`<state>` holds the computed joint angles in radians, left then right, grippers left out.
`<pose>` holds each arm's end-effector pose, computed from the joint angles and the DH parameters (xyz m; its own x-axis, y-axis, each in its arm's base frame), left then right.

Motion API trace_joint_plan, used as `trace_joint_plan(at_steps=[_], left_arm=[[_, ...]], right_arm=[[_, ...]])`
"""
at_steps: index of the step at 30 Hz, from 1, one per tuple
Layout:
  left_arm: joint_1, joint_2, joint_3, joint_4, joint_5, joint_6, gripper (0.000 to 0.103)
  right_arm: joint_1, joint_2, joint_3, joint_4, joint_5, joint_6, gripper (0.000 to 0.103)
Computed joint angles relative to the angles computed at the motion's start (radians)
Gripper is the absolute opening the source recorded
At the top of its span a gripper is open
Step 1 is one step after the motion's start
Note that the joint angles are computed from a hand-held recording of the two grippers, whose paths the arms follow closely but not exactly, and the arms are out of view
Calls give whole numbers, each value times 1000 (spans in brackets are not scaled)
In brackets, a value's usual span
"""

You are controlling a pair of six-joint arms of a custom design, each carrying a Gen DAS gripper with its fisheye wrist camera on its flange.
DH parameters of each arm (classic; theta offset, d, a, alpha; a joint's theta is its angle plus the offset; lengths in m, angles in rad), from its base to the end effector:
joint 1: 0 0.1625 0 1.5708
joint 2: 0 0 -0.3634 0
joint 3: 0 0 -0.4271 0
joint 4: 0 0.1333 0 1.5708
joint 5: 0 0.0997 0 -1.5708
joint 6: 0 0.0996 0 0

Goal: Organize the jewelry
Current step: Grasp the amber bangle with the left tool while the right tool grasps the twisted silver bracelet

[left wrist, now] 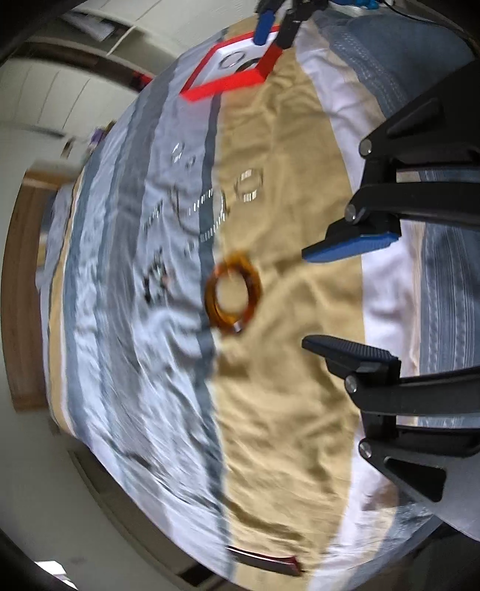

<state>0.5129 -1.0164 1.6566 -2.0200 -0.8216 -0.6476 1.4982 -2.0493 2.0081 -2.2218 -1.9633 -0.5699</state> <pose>-0.4397 -0.4784 0.1258 -0.7128 0.2688 -0.6478 0.5335 0.8074 -0.2520 0.0663 -0.4008 0.4955 -0.7911 -0.1528 0.5923 -0.4406 0.8140 -0.3785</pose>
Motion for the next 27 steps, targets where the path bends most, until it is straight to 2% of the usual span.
trace_joint_plan(at_steps=[6,13,23,27], left_arm=[[61,-8,18,-69,-21,-22,39],[129,96,-86,-153,-53,27,39],[210,250,-247,-133,-67,70,39],[219,284,-270,-118,-49,89,33]], right_arm=[[58,110,-12,-21,-25,8,66],[59,265,-65,-60,-20,25,66],[37,443,-137,-95,-14,47,66],[36,480,-147,-112,-29,39,65]])
